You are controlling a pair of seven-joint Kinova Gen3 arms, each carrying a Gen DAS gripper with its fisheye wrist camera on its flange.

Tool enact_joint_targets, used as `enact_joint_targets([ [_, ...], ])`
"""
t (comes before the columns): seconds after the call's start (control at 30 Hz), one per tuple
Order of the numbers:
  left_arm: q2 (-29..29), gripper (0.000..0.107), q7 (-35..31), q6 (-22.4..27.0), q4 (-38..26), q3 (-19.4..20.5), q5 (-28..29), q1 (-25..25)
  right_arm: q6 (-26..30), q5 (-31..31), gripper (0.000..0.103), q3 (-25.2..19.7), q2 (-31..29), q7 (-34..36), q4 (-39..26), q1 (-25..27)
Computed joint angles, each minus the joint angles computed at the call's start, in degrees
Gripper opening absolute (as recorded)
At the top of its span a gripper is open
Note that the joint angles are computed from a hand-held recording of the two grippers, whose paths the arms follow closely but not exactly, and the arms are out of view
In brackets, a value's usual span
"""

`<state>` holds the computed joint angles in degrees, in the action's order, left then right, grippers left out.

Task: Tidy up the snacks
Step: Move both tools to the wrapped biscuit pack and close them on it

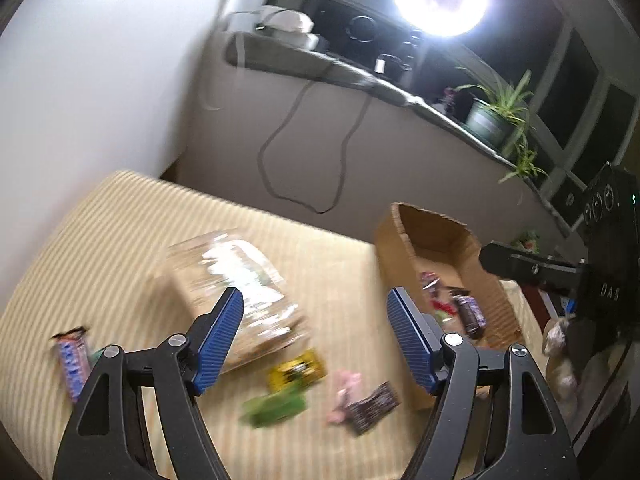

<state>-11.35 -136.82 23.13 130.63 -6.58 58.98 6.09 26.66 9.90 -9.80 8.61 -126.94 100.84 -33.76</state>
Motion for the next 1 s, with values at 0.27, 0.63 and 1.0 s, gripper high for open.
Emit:
enact_joint_targets([
  [0.27,0.87,0.074,-7.15,4.53,3.26,-4.62,5.53,-4.57,7.17,-7.47,0.091,-2.43,8.85,9.98,-11.45,-0.6],
  [0.63,5.92,0.074,-14.46,10.18,3.61,-1.54,11.72,-12.58,17.36,-13.76,0.091,-1.46,21.14,12.86,-26.73,-3.4],
  [1.0,9.08,0.074,-15.99,11.67,2.42,1.28,14.01,-15.69,27.52,-14.86,0.091,0.66,31.51,10.43,-40.33,-5.47],
])
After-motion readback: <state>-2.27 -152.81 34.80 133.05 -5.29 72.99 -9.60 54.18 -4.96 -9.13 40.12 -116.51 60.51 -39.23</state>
